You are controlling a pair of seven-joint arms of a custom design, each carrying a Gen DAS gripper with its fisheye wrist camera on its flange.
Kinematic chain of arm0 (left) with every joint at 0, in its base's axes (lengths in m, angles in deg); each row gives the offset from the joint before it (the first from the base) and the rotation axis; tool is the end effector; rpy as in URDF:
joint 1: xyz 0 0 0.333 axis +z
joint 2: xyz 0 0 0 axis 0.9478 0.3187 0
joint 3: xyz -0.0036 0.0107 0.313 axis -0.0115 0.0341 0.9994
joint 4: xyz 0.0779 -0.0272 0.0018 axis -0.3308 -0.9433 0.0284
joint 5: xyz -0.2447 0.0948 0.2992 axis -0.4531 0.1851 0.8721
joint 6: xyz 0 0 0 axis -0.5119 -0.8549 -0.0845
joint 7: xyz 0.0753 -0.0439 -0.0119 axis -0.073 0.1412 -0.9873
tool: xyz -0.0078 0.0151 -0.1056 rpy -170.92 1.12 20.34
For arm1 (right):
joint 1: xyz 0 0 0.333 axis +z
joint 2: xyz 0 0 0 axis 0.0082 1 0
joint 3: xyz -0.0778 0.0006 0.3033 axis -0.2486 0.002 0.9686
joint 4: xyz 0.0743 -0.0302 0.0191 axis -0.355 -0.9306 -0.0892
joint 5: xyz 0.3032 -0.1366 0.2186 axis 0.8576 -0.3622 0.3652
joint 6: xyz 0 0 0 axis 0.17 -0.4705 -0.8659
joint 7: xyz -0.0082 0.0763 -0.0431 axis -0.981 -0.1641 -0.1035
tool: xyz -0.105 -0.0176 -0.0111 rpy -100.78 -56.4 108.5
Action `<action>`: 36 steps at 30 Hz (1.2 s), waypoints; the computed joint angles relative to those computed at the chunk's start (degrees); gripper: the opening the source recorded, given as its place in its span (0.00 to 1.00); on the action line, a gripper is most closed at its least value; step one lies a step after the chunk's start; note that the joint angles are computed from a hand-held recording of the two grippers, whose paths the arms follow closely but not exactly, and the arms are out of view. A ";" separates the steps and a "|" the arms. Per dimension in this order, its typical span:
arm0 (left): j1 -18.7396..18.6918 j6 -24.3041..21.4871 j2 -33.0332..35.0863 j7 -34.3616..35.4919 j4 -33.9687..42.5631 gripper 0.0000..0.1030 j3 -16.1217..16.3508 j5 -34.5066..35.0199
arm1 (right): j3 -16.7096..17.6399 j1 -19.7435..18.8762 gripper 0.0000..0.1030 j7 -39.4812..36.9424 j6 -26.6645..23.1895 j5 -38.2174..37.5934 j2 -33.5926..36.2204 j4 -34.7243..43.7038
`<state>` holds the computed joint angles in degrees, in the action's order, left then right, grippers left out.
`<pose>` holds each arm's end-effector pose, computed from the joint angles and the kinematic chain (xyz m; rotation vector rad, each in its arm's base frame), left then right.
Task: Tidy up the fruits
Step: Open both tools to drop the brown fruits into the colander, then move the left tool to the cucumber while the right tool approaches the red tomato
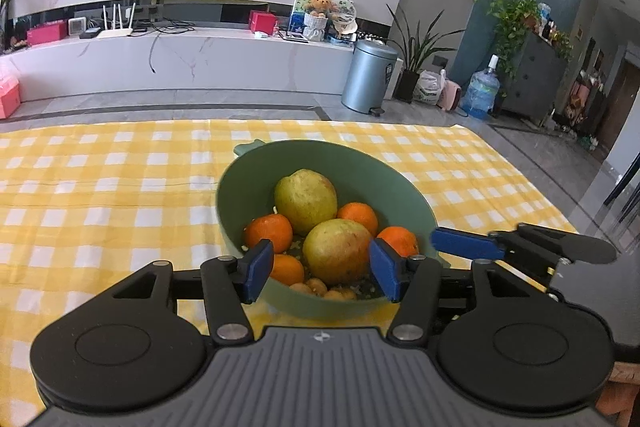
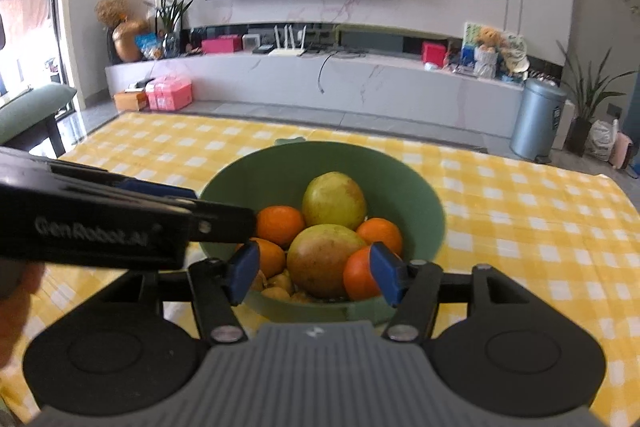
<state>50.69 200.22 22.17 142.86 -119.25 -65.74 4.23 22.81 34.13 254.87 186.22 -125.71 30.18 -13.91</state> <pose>0.6092 -0.3734 0.5421 -1.3735 2.1927 -1.2375 0.5483 0.4157 0.5058 -1.6340 1.5484 -0.8184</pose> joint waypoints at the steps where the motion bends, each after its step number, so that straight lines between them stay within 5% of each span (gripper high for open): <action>1: -0.37 -0.54 -0.77 -0.78 -0.52 0.63 0.50 0.52 | -0.26 0.66 0.57 1.72 -0.53 -1.66 -0.89 -1.04; 12: -1.35 -10.56 -6.35 -10.97 -4.47 0.63 2.17 8.00 | 4.25 0.24 0.57 11.78 -3.10 -8.32 -7.84 -10.34; 17: -1.15 -12.82 -8.19 -12.43 -7.00 0.63 1.30 10.43 | 5.55 -0.90 0.55 9.42 -0.72 -2.59 -8.06 -12.13; 24: 1.12 -18.23 -10.08 -11.91 -9.02 0.63 -0.63 2.26 | 5.96 -1.82 0.41 3.27 4.01 6.42 -7.65 -14.35; 36: 1.80 -24.98 -8.47 -23.21 -7.41 0.63 -0.03 0.81 | 4.95 -2.57 0.35 -2.59 10.84 17.32 -5.56 -15.07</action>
